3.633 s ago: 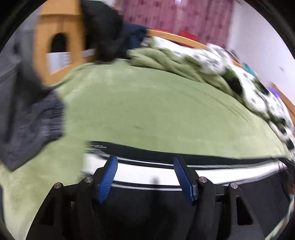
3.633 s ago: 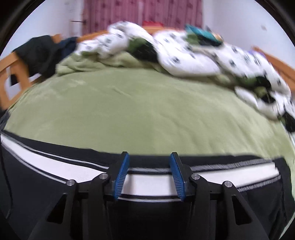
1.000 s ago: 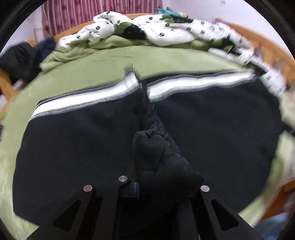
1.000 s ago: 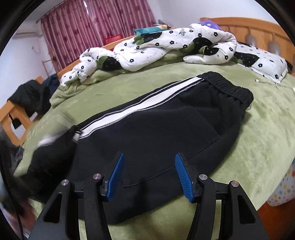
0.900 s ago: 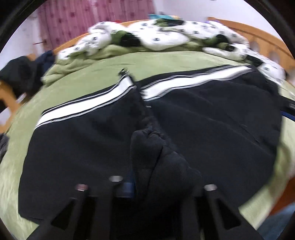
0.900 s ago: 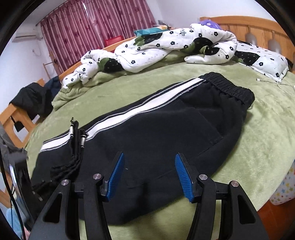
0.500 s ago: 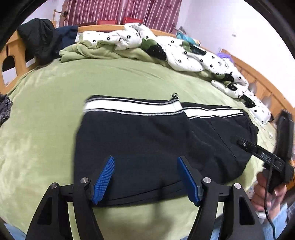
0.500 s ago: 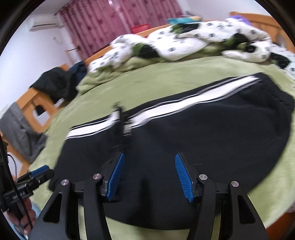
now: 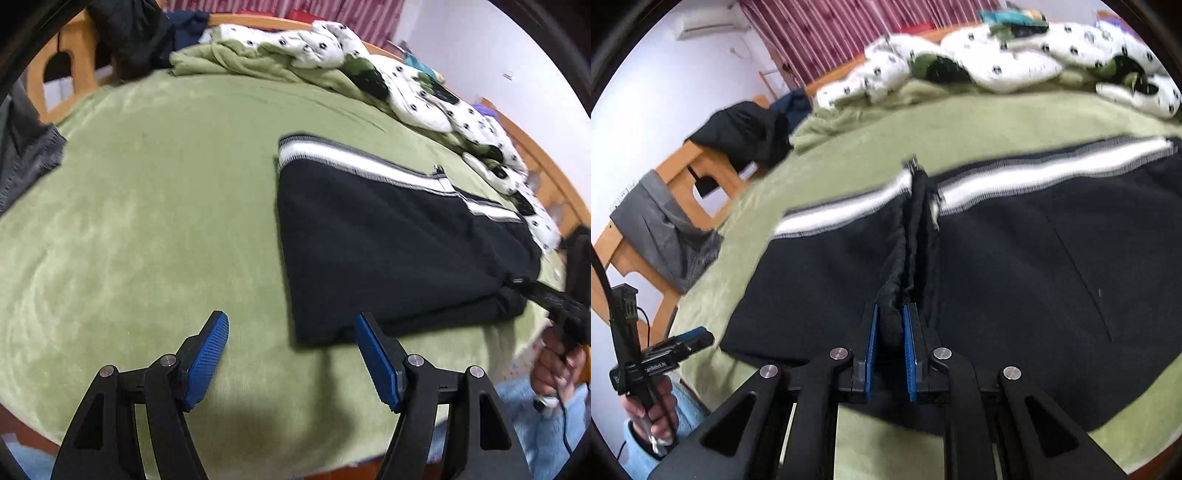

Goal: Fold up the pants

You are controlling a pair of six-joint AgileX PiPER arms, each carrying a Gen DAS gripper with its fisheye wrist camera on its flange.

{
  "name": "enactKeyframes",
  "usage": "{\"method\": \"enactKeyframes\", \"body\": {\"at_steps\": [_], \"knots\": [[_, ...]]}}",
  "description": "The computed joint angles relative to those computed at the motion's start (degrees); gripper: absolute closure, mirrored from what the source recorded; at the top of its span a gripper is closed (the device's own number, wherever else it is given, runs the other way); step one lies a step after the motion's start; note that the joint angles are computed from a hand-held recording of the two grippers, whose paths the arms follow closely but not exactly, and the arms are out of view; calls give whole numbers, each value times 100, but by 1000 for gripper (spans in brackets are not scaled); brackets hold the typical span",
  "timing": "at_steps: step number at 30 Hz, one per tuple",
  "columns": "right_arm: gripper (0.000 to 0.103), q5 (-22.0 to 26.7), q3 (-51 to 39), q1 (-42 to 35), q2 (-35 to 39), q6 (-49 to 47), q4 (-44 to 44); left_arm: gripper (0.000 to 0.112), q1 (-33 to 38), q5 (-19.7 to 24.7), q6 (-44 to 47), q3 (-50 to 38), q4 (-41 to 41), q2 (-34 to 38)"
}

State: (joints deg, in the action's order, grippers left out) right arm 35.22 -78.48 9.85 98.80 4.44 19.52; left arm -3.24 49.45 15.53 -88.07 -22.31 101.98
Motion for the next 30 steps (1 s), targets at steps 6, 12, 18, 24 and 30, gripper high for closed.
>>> {"method": "enactKeyframes", "body": {"at_steps": [6,12,18,24,30], "knots": [[63,-187,-126,173,48,722,-747,43,119,56,145,228,-150,48],[50,486,-1625,-82,1302,825,-505,43,213,25,288,174,-728,121],[91,330,-1733,67,1345,503,-720,43,168,-296,260,183,-785,65],[91,-263,-1136,-275,736,621,-703,43,237,-442,430,179,-1183,77],[82,102,-1211,-26,954,1349,-1701,43,-297,-780,-277,-33,-247,193]]}}
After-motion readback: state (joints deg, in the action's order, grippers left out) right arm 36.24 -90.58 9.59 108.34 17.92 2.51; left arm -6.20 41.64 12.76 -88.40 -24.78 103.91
